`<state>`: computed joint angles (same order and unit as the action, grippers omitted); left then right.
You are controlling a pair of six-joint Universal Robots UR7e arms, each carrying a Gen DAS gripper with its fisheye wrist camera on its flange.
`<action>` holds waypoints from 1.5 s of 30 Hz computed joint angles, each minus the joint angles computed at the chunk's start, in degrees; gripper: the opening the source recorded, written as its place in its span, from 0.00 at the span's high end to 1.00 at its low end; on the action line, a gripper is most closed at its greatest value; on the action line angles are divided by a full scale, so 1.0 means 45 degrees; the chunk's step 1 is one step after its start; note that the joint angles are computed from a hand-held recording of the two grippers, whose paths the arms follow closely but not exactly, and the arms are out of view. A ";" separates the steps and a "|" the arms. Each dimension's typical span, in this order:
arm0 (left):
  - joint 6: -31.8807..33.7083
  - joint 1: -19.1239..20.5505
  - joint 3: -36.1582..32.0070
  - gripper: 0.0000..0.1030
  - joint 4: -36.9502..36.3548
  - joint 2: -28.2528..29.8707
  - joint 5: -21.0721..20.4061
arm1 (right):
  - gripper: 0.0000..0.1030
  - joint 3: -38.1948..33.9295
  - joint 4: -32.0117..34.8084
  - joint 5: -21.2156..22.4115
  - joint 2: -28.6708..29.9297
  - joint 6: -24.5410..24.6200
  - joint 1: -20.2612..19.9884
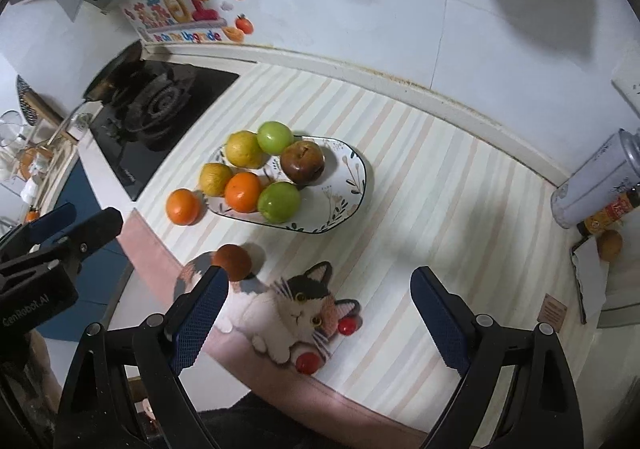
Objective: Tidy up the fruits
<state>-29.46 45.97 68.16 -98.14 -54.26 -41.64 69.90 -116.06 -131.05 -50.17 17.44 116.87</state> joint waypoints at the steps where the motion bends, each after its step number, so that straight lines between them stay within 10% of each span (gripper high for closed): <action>1: -0.0082 -0.0097 0.0118 0.16 0.0004 -0.0111 -0.0014 | 0.08 0.0086 -0.0063 0.0021 -0.0138 -0.0027 0.0090; 24: -0.0966 -0.1368 0.1499 0.16 -0.0264 -0.1613 -0.0165 | 0.08 0.0605 -0.0061 -0.0073 -0.1334 -0.0074 0.1160; 37: -0.1280 -0.0175 0.0714 0.00 0.0427 -0.1019 0.0599 | 0.08 0.0262 -0.0363 0.0545 -0.0254 0.0438 0.0202; 45: -0.1974 0.1442 -0.0550 0.00 0.2583 -0.0089 0.1314 | 0.08 -0.0685 -0.0247 0.2814 0.2099 0.0717 -0.1138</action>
